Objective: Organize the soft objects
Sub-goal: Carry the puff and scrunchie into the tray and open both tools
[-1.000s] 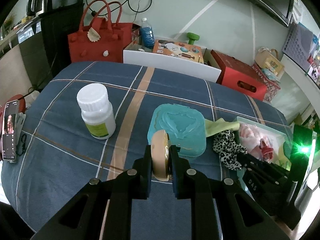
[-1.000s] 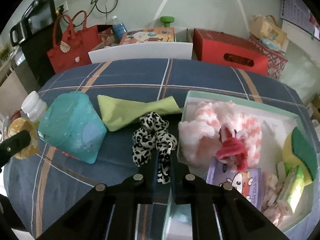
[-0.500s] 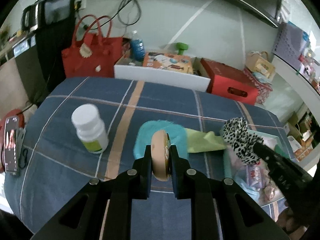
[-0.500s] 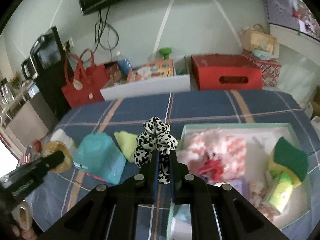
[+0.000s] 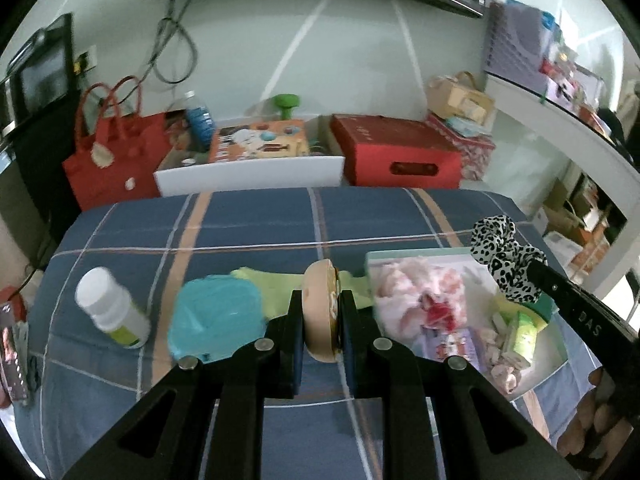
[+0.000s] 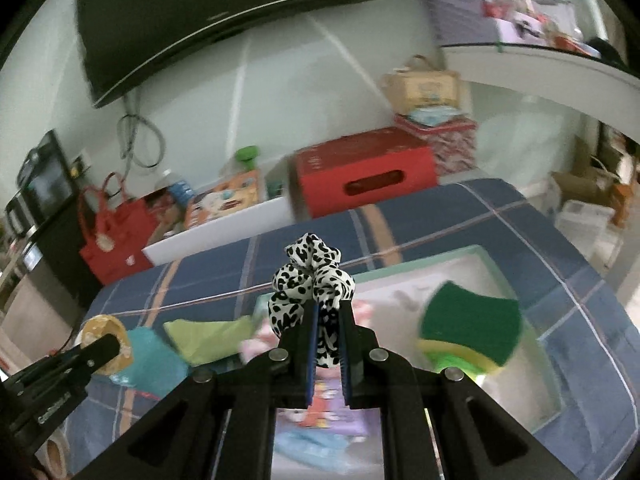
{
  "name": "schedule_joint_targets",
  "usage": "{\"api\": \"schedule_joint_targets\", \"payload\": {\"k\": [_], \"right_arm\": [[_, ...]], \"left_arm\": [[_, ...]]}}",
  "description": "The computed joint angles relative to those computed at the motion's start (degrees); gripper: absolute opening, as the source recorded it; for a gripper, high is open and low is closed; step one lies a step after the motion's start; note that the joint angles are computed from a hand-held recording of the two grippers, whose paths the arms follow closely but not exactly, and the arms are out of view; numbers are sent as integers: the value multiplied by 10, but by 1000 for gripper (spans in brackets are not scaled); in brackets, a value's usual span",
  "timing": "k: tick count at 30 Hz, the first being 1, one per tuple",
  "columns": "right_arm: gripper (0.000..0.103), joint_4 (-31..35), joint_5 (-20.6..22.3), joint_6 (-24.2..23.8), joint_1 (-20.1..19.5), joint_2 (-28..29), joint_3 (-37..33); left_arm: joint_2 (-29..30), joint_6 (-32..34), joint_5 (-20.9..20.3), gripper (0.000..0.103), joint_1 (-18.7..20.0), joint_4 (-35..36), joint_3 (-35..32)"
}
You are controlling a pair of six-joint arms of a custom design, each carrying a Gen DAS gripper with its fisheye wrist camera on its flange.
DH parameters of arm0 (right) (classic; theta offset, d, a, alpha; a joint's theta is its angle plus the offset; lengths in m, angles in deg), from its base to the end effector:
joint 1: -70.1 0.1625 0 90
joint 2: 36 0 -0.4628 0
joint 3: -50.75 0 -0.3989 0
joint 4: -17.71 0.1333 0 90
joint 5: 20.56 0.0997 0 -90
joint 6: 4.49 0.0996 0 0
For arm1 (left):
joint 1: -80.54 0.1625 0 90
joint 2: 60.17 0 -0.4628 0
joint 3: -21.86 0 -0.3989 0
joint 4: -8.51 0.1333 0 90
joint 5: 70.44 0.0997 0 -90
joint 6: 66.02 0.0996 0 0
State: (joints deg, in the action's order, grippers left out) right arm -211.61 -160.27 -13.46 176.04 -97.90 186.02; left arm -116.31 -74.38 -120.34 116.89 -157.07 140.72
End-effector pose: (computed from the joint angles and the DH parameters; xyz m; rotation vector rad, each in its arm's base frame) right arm 0.1737 -0.3993 0.2533 -0.1555 -2.0813 1.3507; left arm -0.3298 -0.4879 0.1402 0.8877 2.4010 -0.7279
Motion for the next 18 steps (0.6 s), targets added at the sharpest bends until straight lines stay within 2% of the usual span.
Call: {"api": "schedule_joint_targets", "payload": {"k": [5,12,18], "right_arm": [[10,-4,2,23,-26,-25,23],[10,23,9,50,-60,-44,39],[10,38,14,66,-76,-52,46]], "left_arm": [[37,26,-27,17,-10,-8,-22],[99,60,-76,17,-19,-6,-58],[140,72,-116,17,-16,5,-86]]}}
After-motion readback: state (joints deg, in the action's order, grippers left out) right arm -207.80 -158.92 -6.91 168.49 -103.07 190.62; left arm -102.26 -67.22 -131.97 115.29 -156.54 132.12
